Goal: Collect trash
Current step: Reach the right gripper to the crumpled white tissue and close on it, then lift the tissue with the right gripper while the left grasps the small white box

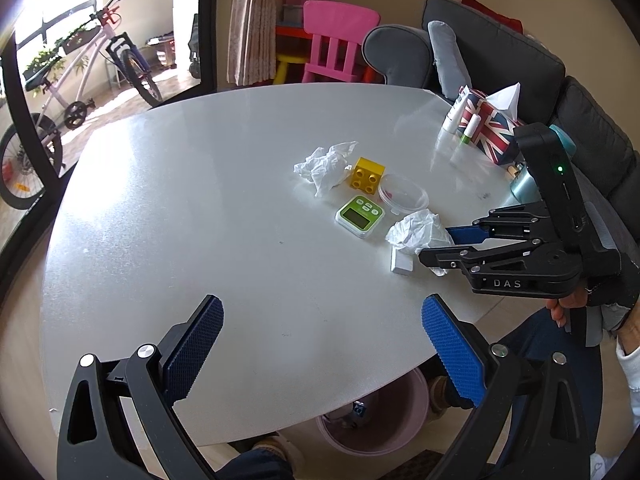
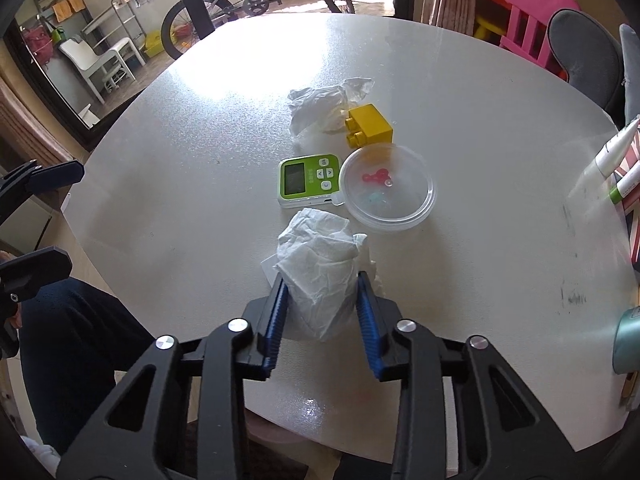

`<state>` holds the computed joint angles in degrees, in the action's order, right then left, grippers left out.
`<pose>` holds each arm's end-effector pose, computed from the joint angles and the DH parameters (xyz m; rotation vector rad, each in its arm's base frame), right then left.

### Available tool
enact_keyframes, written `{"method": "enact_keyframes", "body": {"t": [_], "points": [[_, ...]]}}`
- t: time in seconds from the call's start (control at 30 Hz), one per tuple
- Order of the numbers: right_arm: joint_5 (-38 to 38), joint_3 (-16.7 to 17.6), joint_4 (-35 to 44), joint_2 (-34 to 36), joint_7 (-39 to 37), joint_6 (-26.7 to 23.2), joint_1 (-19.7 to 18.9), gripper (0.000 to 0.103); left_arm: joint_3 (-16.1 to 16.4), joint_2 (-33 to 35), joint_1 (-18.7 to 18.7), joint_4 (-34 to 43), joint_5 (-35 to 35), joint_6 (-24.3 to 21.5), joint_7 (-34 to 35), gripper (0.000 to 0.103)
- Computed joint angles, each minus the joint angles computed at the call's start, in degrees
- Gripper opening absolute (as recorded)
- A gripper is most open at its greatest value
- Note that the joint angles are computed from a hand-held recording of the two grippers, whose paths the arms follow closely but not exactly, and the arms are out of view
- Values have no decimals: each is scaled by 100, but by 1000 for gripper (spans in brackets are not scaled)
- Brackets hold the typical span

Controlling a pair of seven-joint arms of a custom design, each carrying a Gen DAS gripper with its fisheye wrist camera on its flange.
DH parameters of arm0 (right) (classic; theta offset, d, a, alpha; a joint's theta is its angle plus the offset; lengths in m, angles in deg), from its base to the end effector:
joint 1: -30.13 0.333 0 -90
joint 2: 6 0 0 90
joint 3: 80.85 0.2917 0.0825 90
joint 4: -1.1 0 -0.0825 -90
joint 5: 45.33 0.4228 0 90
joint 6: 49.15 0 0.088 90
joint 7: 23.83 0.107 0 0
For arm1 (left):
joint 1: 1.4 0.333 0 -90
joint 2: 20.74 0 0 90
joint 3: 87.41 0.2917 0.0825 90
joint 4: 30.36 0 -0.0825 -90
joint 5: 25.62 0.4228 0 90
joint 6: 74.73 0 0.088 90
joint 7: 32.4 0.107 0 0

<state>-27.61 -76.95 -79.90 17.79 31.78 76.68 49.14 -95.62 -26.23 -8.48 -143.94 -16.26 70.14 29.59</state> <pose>0.6842 0.2920 0.4727 -2.5011 0.9373 -0.1193 0.5935 -0.1666 0.5446 -1.9865 1.7693 -0.7286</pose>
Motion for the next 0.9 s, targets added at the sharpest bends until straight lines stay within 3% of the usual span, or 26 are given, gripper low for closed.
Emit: {"method": "enact_keyframes", "body": {"t": [0.03, 0.13, 0.9], "points": [[-7, -4, -20, -10, 4, 26, 5, 17, -4, 31, -2, 22, -2, -2, 1, 96], [73, 6, -96, -72, -31, 83, -36, 13, -15, 71, -6, 62, -15, 9, 26, 96], [307, -40, -233, -418, 226, 236, -221, 12, -238, 1005, -49, 1033, -30, -64, 329, 96]]}}
